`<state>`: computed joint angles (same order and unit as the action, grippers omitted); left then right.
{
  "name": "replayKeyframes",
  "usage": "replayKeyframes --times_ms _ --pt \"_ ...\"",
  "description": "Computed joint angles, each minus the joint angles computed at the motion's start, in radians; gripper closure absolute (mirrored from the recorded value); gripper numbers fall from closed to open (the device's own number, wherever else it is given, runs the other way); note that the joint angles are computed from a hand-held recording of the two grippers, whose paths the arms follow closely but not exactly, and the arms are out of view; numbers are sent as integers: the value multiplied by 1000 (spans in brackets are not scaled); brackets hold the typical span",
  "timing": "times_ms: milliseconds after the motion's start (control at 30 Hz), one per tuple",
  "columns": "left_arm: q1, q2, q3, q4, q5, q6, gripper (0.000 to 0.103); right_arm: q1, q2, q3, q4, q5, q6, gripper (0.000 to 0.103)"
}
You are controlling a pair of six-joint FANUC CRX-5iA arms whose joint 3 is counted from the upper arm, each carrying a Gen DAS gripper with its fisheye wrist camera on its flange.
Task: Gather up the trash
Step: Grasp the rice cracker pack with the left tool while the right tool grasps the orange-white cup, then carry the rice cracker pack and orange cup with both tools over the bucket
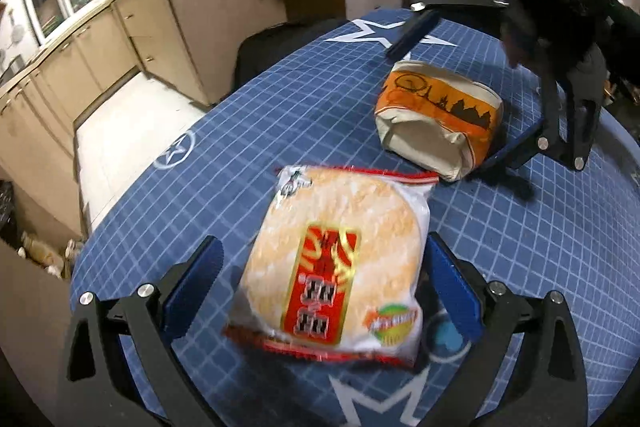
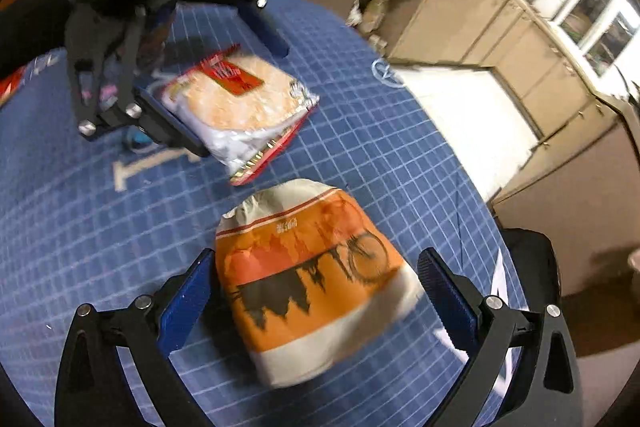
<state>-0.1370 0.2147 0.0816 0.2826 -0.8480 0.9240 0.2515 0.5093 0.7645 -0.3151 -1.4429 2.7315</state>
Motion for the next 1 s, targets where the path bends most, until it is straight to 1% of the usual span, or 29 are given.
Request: replayKeyframes --times_ms 67,100,133,167,200,233,267,300,333,367,400,467,500,567,600,633,700,733,800,833,867,900,967,1000 --pt "2 17 14 23 -14 -24 7 -5 60 99 -7 -86 -23 5" --pt "2 26 22 33 -24 -27 7 -17 99 165 -30 -151 -73 8" --pt "3 31 23 49 -33 -30 9 -23 115 189 -47 -164 -107 8" --pt "6 36 23 73 -39 -41 18 -34 103 171 -66 -149 -119 8" --pt "6 30 10 93 -30 -50 22 -45 81 137 -87 -125 -131 8" --pt "3 18 -12 103 -9 -58 29 -52 66 112 -100 -108 -143 8" --pt "0 7 -26 106 3 -55 33 -62 31 58 -114 -67 -160 9" --pt "-6 -6 -40 96 12 -32 33 -71 -15 -11 -125 -14 -171 12" --pt "-11 -15 -45 84 14 -14 33 -76 -53 -69 -124 26 -180 13" --pt "-17 -30 -59 74 17 -2 33 -79 -99 -136 -126 79 -186 22" --pt "-34 -57 -82 42 32 27 33 -89 -138 -181 -143 102 -190 43" --pt "-67 -106 -123 -8 55 74 33 -97 -208 -260 -138 146 -247 54" --pt "-75 -119 -132 -20 61 89 33 -93 -239 -301 -114 171 -258 56" --pt "-92 -168 -189 10 82 95 33 -97 -273 -345 -102 198 -301 61" --pt "-107 -198 -216 6 100 116 33 -99 -299 -372 -99 218 -314 66" --pt "-121 -219 -236 -3 118 143 33 -102 -325 -397 -97 240 -322 69" --pt "-138 -266 -279 -9 148 191 33 -130 -364 -421 -121 253 -327 79" --pt "-145 -289 -304 -5 169 207 33 -127 -379 -433 -119 269 -340 82" --pt "-153 -328 -351 18 207 245 33 -168 -399 -427 -169 239 -331 84" --pt "-157 -332 -354 17 216 268 33 -196 -417 -429 -201 219 -321 84" --pt "-168 -340 -357 -6 224 309 33 -221 -431 -431 -235 190 -320 84" --pt "-180 -350 -360 -28 229 353 33 -265 -436 -416 -295 139 -318 84" --pt "-192 -366 -377 -31 239 400 33 -367 -427 -376 -443 5 -354 84" --pt "-200 -371 -380 -40 234 439 33 -439 -427 -369 -532 -92 -386 84"
